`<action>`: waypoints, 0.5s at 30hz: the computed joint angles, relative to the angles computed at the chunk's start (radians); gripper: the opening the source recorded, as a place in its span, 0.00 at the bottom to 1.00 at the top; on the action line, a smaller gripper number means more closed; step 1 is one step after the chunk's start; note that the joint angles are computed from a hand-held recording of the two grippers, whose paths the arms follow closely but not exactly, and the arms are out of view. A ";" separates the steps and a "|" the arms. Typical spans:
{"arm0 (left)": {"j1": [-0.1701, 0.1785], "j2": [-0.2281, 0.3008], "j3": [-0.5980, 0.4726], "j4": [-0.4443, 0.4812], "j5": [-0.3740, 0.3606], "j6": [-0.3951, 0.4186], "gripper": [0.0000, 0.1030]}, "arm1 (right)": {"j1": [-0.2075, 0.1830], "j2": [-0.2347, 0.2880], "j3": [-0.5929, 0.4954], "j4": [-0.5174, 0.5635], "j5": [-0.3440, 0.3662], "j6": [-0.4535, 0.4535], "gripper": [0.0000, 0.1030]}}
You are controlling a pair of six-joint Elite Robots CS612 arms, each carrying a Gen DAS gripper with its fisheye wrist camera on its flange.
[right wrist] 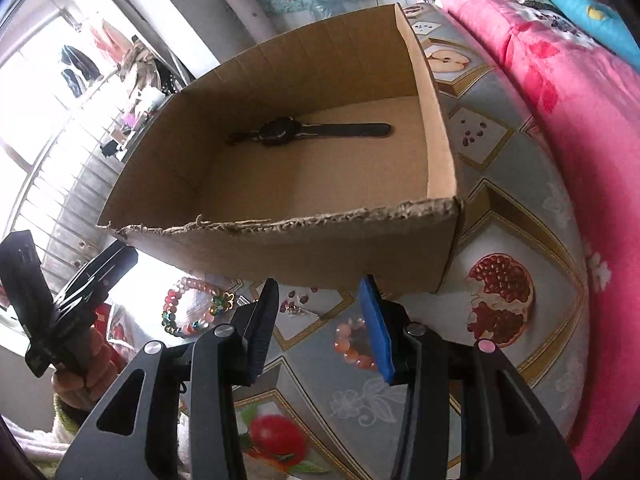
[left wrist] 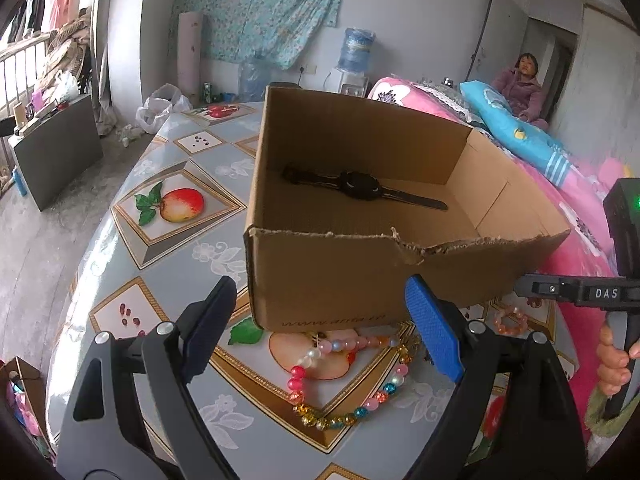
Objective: Organize jewelry
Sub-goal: 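Withdraw the right tool from the box and back away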
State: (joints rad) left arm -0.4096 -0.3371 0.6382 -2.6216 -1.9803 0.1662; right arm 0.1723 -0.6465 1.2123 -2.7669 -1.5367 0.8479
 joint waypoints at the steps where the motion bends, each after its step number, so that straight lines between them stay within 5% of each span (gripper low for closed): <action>1: -0.001 -0.001 0.001 -0.001 0.003 0.000 0.80 | -0.001 -0.001 0.002 0.000 0.000 0.001 0.41; 15: -0.010 0.012 -0.023 0.020 0.019 -0.006 0.80 | 0.001 0.002 0.012 -0.041 -0.026 0.014 0.41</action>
State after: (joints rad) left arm -0.4196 -0.3254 0.6150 -2.6015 -1.9615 0.1605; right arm 0.1730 -0.6447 1.2244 -2.8078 -1.5629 0.8619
